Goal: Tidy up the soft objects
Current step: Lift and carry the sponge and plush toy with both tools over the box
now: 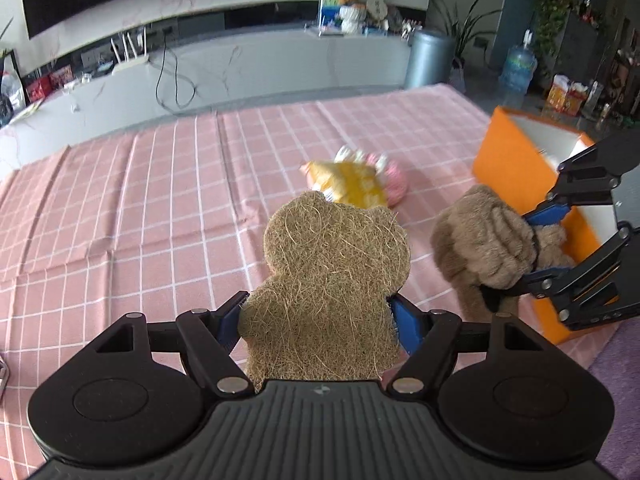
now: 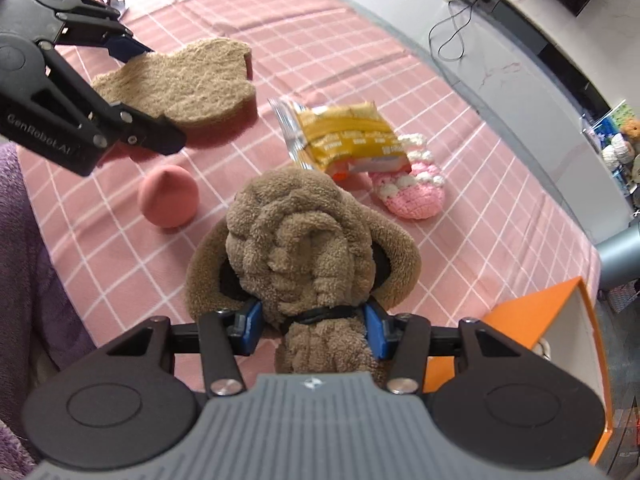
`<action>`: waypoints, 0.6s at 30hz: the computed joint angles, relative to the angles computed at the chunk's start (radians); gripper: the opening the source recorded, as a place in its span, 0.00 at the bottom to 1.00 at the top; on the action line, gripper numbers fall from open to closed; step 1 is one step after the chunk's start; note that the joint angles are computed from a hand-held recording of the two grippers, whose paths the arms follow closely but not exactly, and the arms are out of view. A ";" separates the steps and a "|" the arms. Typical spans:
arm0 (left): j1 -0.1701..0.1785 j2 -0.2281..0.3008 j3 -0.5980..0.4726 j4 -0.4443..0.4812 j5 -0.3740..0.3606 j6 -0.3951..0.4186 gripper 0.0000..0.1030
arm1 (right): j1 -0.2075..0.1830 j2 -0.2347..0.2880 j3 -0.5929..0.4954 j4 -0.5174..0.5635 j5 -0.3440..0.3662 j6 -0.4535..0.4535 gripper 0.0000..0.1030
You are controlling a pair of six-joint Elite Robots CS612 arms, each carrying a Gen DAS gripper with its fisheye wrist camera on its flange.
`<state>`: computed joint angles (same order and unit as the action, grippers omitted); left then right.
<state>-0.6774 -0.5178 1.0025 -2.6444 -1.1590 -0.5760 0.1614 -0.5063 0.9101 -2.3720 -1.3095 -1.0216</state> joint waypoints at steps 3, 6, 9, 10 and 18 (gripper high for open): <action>-0.014 -0.014 0.017 -0.030 0.020 0.013 0.83 | -0.008 -0.034 0.059 -0.056 0.023 0.009 0.49; -0.027 -0.025 0.030 -0.059 0.040 0.031 0.83 | -0.018 -0.075 0.127 -0.120 0.043 0.021 0.49; -0.039 -0.031 0.033 -0.079 0.057 0.047 0.83 | -0.030 -0.109 0.184 -0.175 0.064 0.033 0.49; -0.043 -0.032 0.033 -0.086 0.061 0.054 0.83 | -0.035 -0.119 0.201 -0.193 0.069 0.036 0.49; -0.065 -0.012 -0.023 -0.120 0.060 0.132 0.83 | -0.076 -0.182 0.306 -0.338 0.086 0.108 0.49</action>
<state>-0.7425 -0.5293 0.9791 -2.7645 -1.0987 -0.4435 0.0852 -0.6880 1.2158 -2.7102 -1.2232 -0.9136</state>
